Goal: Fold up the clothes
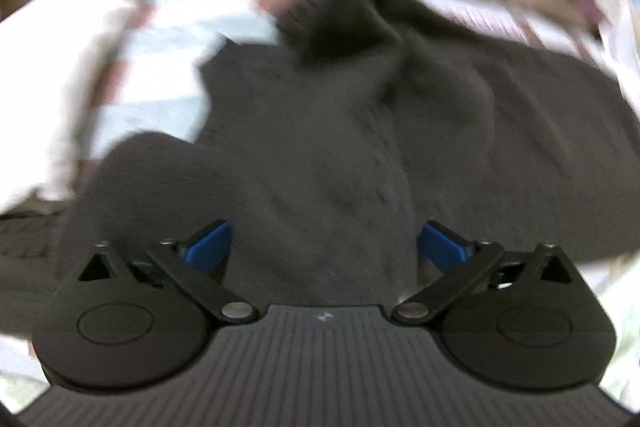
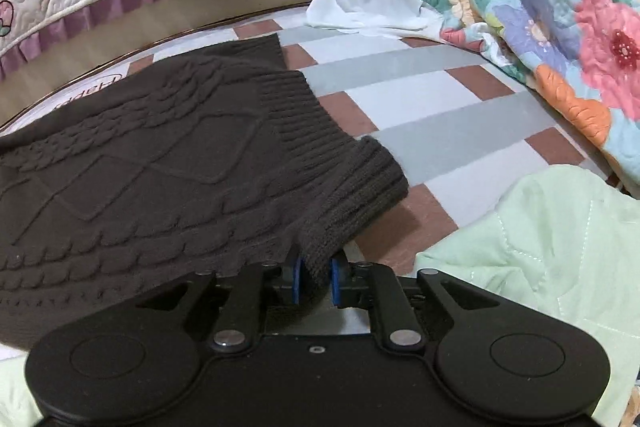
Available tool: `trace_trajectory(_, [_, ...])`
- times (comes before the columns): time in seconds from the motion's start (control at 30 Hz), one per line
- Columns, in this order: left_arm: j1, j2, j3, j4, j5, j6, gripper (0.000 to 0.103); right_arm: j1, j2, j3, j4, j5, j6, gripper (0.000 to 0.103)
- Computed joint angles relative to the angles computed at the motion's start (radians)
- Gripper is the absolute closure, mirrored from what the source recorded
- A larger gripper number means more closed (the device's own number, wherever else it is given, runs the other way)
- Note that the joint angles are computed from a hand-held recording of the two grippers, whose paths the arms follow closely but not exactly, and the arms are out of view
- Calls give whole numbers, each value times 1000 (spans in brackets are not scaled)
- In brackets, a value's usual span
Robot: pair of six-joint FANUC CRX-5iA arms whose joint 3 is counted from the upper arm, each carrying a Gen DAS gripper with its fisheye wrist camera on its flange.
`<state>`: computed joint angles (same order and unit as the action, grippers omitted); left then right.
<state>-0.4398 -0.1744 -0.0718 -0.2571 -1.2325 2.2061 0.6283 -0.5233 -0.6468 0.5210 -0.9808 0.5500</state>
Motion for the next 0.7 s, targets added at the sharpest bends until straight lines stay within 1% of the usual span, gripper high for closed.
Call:
trace_trajectory(0.03, [-25,26,26,-42,-32,28,1,1,-2,1,1,-4,0,83])
trace_trajectory(0.07, [-55,41,44,-95,-48,56,8,3,-4,3,2,-8,-1,77])
trace_trajectory(0.1, [-85,46,58,-146,-57,70,31,12,-5,2,18,-17,-13,70])
trace_trajectory(0.13, [-108,48,72,-186,-67,74,46,33,-7,-4,57,-34,-42,67])
trace_trajectory(0.17, [-130,47,83,-223,-77,84,69,54,-10,-12,100,-53,-69,66])
trace_trajectory(0.2, [-148,43,93,-257,-88,103,76,77,-16,-21,142,-67,-94,65])
trace_trajectory(0.27, [-181,33,107,-320,-112,149,81,120,-36,-40,212,-68,-126,64])
trace_trajectory(0.37, [-199,8,105,-366,-126,208,83,180,-76,-71,274,-16,-177,61])
trace_trajectory(0.43, [-202,-18,91,-399,-124,254,85,212,-94,-73,257,46,-164,60])
trace_trajectory(0.47, [-213,-13,101,-437,-146,270,85,215,-89,-53,206,79,-118,58])
trace_trajectory(0.5, [-226,11,127,-488,-188,268,85,215,-72,-15,129,103,-41,58])
trace_trajectory(0.53, [-236,47,162,-540,-236,250,86,205,-43,45,27,107,80,58])
trace_trajectory(0.57, [-233,71,190,-576,-266,216,86,195,-4,117,-72,93,211,58])
trace_trajectory(0.6, [-212,72,201,-583,-259,180,87,188,40,193,-156,70,342,58])
trace_trajectory(0.63, [-183,55,196,-570,-216,171,87,199,85,267,-192,35,473,58])
trace_trajectory(0.7, [-109,10,167,-520,-83,160,89,244,168,401,-184,-28,735,57])
